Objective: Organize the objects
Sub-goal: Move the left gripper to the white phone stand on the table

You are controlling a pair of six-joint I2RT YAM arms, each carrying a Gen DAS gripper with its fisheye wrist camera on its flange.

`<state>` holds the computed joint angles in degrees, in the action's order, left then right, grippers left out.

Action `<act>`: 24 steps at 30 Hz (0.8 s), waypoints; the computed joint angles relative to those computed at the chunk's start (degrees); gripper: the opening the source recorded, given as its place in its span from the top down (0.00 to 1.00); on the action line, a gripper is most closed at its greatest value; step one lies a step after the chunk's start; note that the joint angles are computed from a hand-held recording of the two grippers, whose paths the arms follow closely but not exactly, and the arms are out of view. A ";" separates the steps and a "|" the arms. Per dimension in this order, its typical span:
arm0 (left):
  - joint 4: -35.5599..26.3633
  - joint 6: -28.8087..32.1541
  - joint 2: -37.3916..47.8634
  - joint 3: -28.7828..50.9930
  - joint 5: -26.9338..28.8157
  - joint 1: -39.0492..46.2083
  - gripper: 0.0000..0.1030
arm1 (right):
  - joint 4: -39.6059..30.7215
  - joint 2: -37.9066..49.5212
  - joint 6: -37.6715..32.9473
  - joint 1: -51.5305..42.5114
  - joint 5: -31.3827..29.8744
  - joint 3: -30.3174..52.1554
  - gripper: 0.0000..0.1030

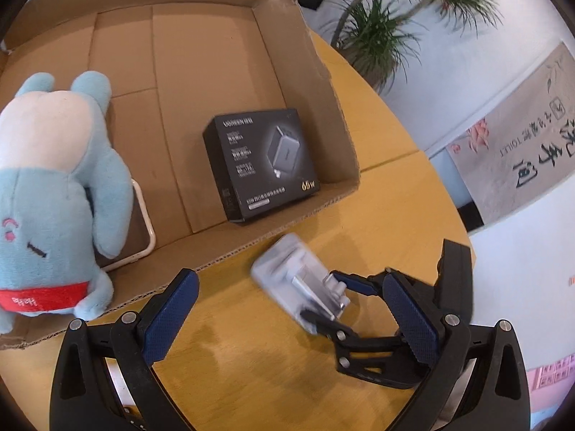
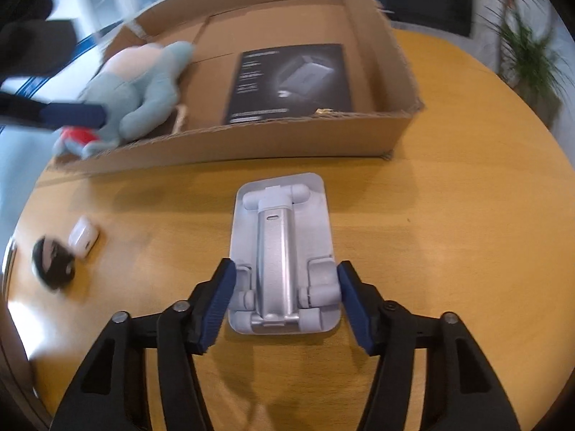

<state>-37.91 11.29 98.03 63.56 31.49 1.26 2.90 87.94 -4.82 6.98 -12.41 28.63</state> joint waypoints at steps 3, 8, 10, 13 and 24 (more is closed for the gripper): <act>-1.29 3.35 0.98 0.20 -1.01 -1.96 0.00 | -4.73 -0.97 -14.32 -3.24 -7.38 0.28 0.47; -2.11 7.52 0.81 -0.76 -2.46 -5.20 0.00 | -8.71 -8.67 -18.87 -11.10 -5.70 -1.50 0.27; -2.12 7.90 1.04 -0.88 -3.17 -5.76 0.00 | -11.53 -10.61 -15.09 -16.15 -11.48 -1.77 0.24; -1.47 6.01 2.28 -0.29 -3.43 -5.23 0.00 | -11.00 -12.32 -10.88 -17.56 -13.47 -4.56 0.24; -5.14 6.83 9.41 0.73 0.06 -0.07 0.01 | -5.29 -0.78 -7.80 -11.51 -13.92 -1.34 0.40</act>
